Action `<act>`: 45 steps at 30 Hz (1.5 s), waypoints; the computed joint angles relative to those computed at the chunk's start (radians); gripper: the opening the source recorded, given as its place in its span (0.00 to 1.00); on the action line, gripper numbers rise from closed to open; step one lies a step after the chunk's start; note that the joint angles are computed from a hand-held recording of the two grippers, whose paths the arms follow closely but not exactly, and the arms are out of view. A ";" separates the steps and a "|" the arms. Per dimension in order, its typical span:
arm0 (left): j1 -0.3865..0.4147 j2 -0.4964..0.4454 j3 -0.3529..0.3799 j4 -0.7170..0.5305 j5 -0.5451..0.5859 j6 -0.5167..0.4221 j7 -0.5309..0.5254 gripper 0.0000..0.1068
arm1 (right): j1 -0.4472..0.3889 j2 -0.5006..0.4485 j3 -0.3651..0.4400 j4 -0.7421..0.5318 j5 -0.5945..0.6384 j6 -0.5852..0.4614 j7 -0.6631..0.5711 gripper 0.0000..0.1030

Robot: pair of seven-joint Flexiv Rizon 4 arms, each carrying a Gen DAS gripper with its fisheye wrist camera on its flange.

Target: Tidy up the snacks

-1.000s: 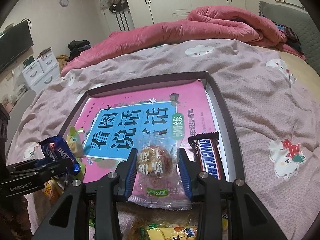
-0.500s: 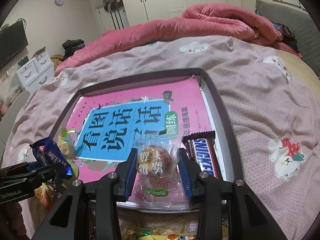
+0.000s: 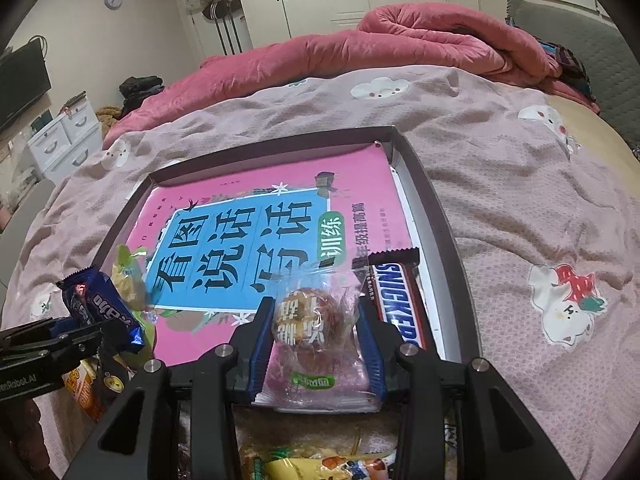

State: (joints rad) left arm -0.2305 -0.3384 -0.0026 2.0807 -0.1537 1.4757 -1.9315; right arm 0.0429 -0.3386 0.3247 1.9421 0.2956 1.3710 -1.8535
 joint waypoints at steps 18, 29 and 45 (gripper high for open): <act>-0.034 0.014 0.073 -0.015 0.098 -0.038 -0.113 0.50 | -0.004 0.017 -0.001 0.010 0.018 0.004 -0.013 0.40; -0.032 0.023 0.077 -0.020 0.142 -0.053 -0.149 0.53 | -0.015 0.034 0.000 0.015 0.056 -0.008 -0.044 0.40; -0.040 0.039 0.088 -0.017 0.178 -0.039 -0.174 0.60 | -0.016 0.066 -0.003 0.006 0.143 -0.038 -0.118 0.40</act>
State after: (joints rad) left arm -0.2705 -0.2994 0.0850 2.0636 0.0248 1.4368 -2.1053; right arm 0.0268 -0.2722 0.3216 1.9478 0.4385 1.3330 -1.9712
